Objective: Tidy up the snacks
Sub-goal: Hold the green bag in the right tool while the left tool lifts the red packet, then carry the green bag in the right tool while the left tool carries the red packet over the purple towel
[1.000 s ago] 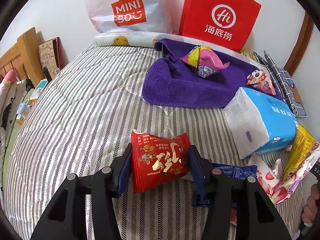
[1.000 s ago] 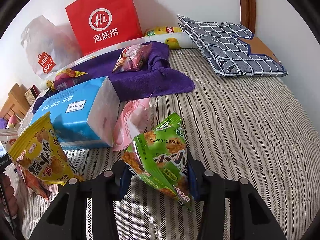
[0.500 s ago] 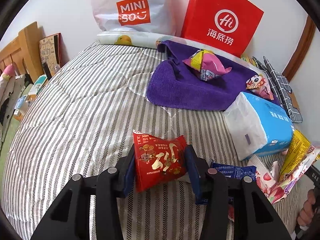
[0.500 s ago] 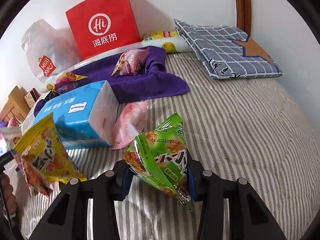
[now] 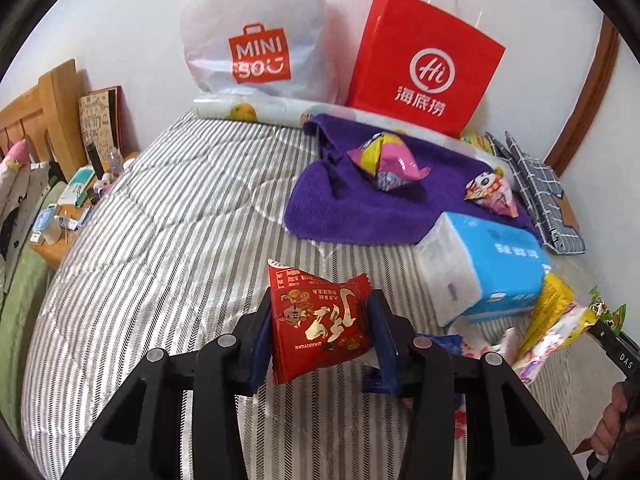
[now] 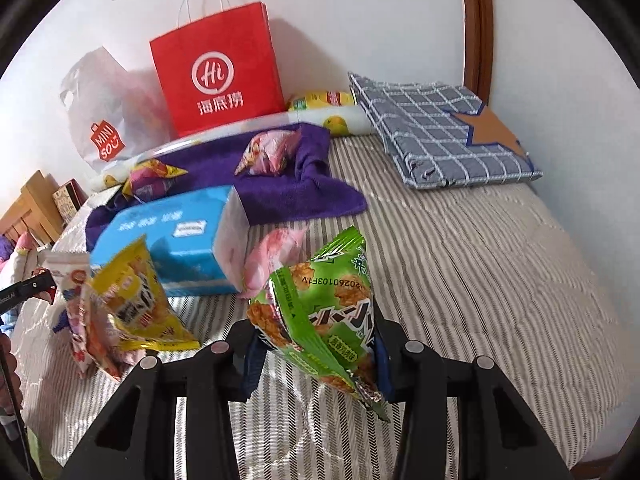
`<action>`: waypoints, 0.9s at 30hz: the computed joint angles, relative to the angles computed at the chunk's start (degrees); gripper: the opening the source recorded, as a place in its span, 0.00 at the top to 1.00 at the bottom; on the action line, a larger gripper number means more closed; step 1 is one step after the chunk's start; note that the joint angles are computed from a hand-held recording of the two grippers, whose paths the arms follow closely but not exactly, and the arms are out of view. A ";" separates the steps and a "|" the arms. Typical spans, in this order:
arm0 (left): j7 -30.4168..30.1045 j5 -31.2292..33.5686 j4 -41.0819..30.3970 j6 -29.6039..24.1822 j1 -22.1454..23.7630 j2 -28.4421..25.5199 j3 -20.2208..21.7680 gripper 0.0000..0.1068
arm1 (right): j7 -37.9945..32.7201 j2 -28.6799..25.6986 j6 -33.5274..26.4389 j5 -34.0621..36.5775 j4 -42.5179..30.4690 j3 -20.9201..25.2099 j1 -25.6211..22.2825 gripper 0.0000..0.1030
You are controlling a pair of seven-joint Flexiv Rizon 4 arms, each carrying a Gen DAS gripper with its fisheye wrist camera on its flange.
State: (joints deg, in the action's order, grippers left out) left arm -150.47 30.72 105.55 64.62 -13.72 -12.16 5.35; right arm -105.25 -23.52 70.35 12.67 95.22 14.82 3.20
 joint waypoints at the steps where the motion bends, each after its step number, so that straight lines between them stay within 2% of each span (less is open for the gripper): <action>1: 0.03 0.02 -0.21 -0.09 -0.06 0.10 -0.06 0.59 | -0.07 0.18 0.14 0.01 -0.15 0.05 0.02 0.60; 15: 3.60 -0.94 -7.51 -3.49 -0.33 -1.40 -1.11 0.59 | -1.28 -0.41 -0.46 0.28 -6.88 0.59 1.20 0.60; 27: 8.74 -3.11 -15.61 -5.42 -0.45 -5.19 0.07 0.59 | -0.12 -5.32 -3.20 -1.31 -17.34 0.90 3.75 0.60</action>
